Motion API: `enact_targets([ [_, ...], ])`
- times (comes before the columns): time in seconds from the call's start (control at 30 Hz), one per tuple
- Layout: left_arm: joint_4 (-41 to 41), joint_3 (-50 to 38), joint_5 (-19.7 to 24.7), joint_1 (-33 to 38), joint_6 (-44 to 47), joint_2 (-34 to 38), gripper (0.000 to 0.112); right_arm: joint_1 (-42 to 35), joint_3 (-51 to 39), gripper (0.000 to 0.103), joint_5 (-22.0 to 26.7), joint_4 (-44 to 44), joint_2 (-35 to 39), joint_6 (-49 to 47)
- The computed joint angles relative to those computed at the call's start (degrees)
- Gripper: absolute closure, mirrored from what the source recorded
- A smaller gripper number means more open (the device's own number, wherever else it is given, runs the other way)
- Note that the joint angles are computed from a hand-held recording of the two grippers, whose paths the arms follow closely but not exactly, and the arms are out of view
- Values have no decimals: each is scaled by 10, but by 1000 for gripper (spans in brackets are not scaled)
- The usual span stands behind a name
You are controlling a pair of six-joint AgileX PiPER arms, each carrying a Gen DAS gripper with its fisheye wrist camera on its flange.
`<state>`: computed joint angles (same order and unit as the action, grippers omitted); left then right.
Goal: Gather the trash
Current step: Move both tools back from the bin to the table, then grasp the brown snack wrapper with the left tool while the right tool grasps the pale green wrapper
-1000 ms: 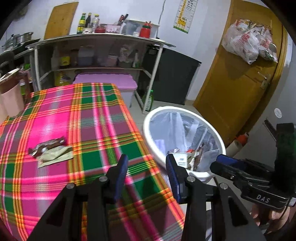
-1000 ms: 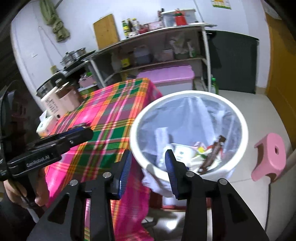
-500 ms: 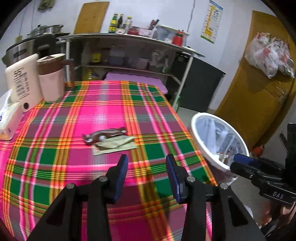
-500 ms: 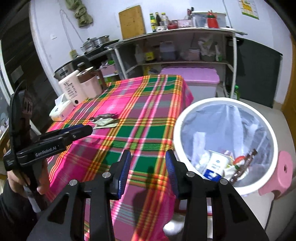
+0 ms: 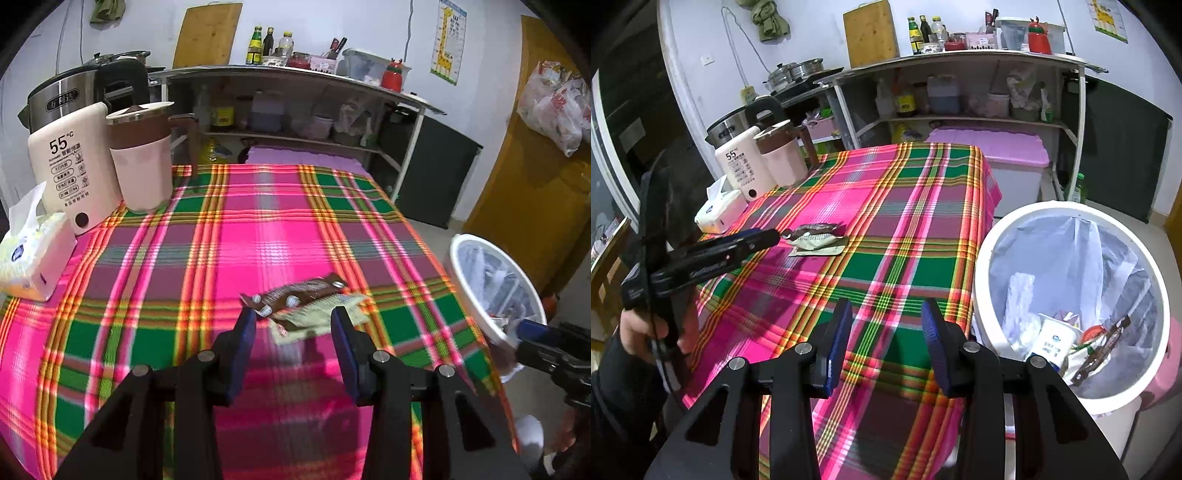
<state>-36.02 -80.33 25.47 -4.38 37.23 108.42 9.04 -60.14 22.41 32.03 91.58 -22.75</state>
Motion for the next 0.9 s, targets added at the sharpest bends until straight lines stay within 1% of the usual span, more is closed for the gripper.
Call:
enact_targets([
  [0.17, 17, -57, 15, 5, -9, 39, 68, 0, -15, 63, 4, -8, 20, 9],
  [0.23, 38, -88, 23, 4, -26, 58, 68, -2, -20, 63, 6, -4, 28, 6],
  [0.3, 49, -120, 39, 2, -29, 80, 68, -3, -26, 63, 8, -1, 35, 3],
  [0.4, 106, -166, 59, -6, -71, 113, 68, -6, -32, 63, 10, 6, 43, -3],
  [0.47, 107, -182, 81, -5, -69, 126, 68, -7, -33, 63, 11, 6, 44, -4],
  [0.53, 74, -179, 102, 1, -41, 124, 68, -10, -34, 63, 12, 5, 45, -4],
  [0.57, 68, -181, 120, 3, -35, 124, 68, -11, -34, 63, 13, 7, 45, -5],
  [0.73, 21, -139, 169, 1, 17, 100, 68, -15, -29, 63, 11, 23, 41, -18],
  [0.9, 4, -90, 153, -9, 30, 69, 69, -15, -19, 63, 11, 32, 30, -25],
])
